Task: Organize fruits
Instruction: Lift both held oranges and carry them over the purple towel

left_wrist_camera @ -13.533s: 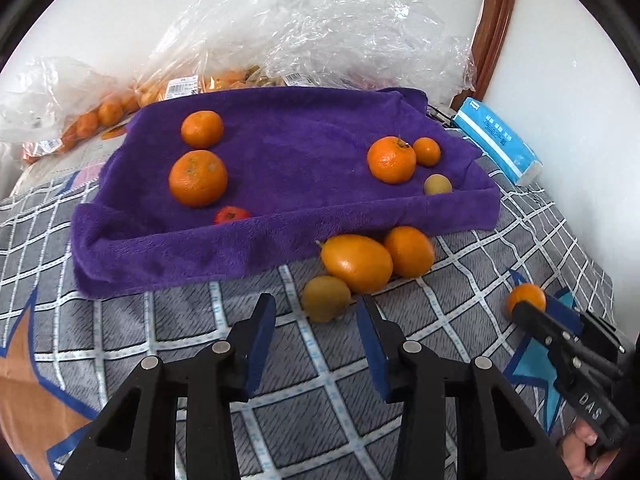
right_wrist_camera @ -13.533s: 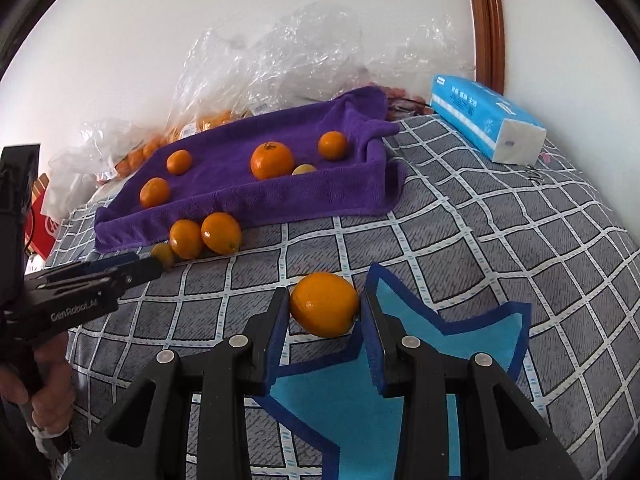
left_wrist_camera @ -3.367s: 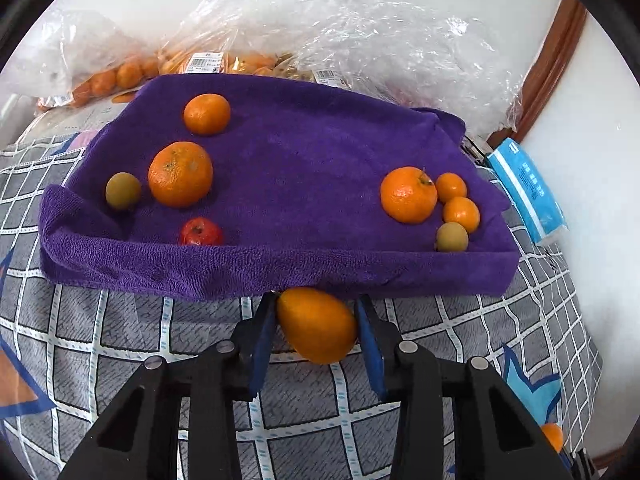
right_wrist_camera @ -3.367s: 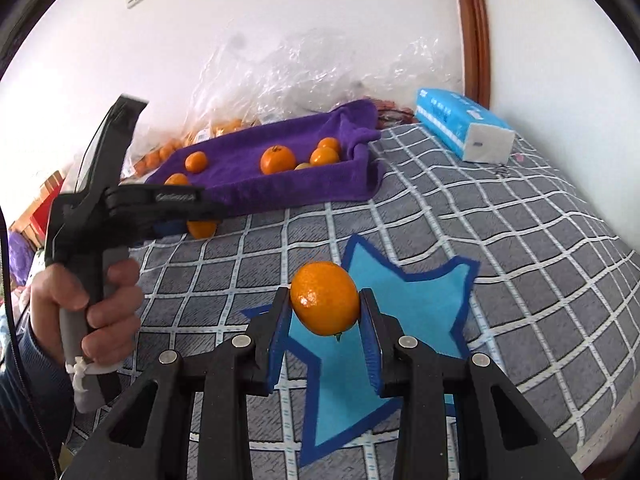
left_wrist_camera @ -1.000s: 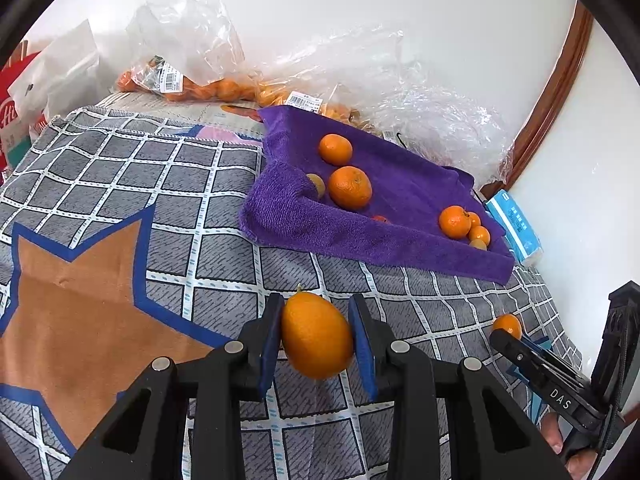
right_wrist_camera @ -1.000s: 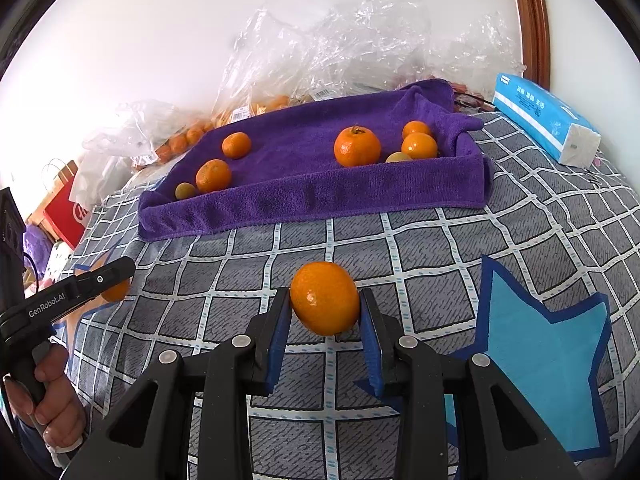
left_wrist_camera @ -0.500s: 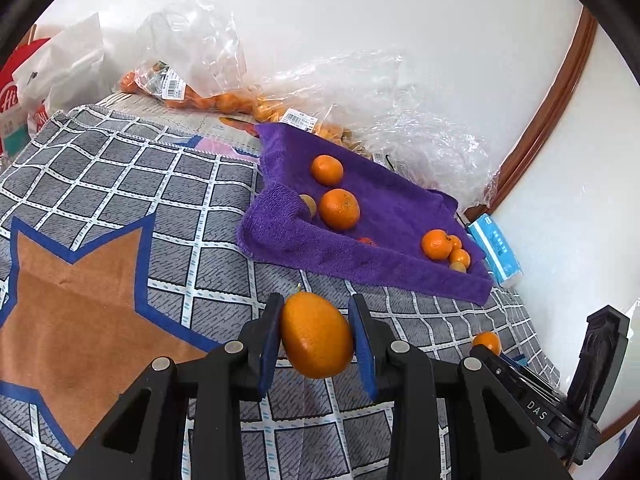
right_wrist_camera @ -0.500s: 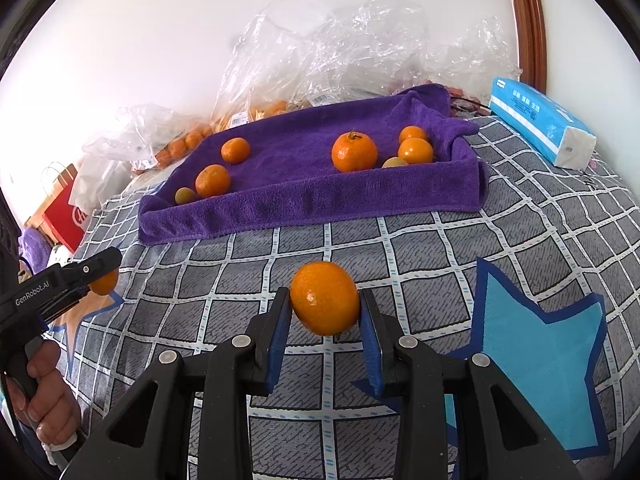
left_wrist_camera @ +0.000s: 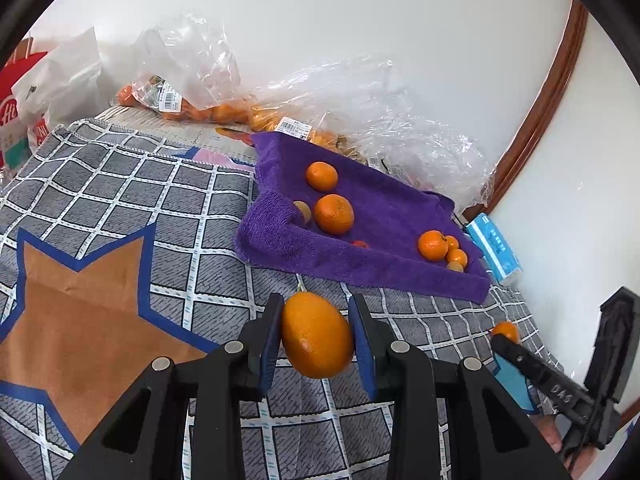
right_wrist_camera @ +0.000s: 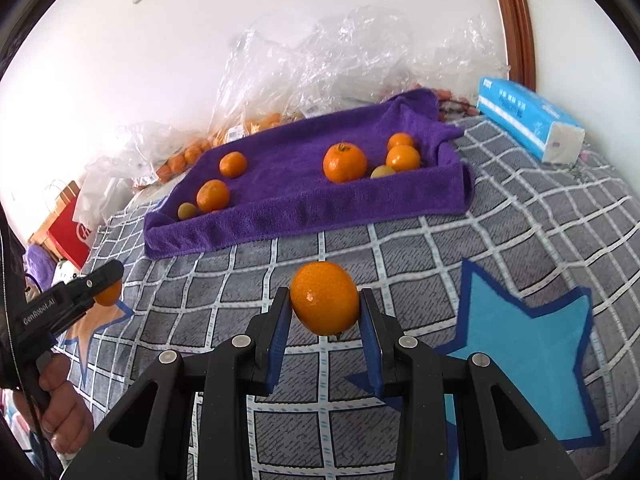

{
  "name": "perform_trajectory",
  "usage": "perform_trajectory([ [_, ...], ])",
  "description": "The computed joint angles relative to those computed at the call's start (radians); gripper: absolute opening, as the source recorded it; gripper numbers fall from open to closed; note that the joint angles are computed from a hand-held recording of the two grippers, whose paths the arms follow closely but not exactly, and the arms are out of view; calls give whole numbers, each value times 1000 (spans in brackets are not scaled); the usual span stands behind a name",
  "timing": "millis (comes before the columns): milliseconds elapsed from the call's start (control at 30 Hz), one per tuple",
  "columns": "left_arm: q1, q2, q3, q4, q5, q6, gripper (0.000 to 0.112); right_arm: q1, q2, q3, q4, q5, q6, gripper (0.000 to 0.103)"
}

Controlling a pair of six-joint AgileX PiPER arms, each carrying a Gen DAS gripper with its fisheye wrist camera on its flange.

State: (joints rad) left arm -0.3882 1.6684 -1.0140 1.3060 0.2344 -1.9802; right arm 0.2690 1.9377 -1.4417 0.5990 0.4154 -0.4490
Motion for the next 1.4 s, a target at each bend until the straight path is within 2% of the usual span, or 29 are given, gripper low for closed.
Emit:
perform_trajectory([
  [100, 5, -3, -5, -56, -5, 57, 31, 8, -15, -12, -60, 0, 47, 34],
  [200, 3, -7, -32, -235, 19, 253, 31, 12, -25, -34, -118, 14, 91, 34],
  [267, 17, -28, -27, -309, -14, 315, 31, 11, -26, -48, -129, 28, 99, 34],
  [300, 22, -38, -33, -391, -17, 395, 31, 14, -24, -60, -149, 34, 114, 34],
  [500, 13, -78, -94, -615, 69, 631, 31, 21, -20, -105, -181, 62, 137, 34],
  [567, 8, -76, -137, -685, 128, 708, 31, 22, -18, -121, -182, 71, 137, 34],
  [667, -3, -69, -192, -721, 196, 761, 31, 24, -16, -142, -179, 80, 136, 34],
  [767, -8, -67, -236, -760, 228, 820, 31, 23, -14, -166, -183, 96, 141, 34],
  [867, -24, -64, -272, -735, 263, 815, 31, 25, -7, -201, -198, 114, 154, 34],
  [1400, -22, 10, -451, -812, 329, 963, 31, 34, 56, -375, -269, 172, 213, 34],
])
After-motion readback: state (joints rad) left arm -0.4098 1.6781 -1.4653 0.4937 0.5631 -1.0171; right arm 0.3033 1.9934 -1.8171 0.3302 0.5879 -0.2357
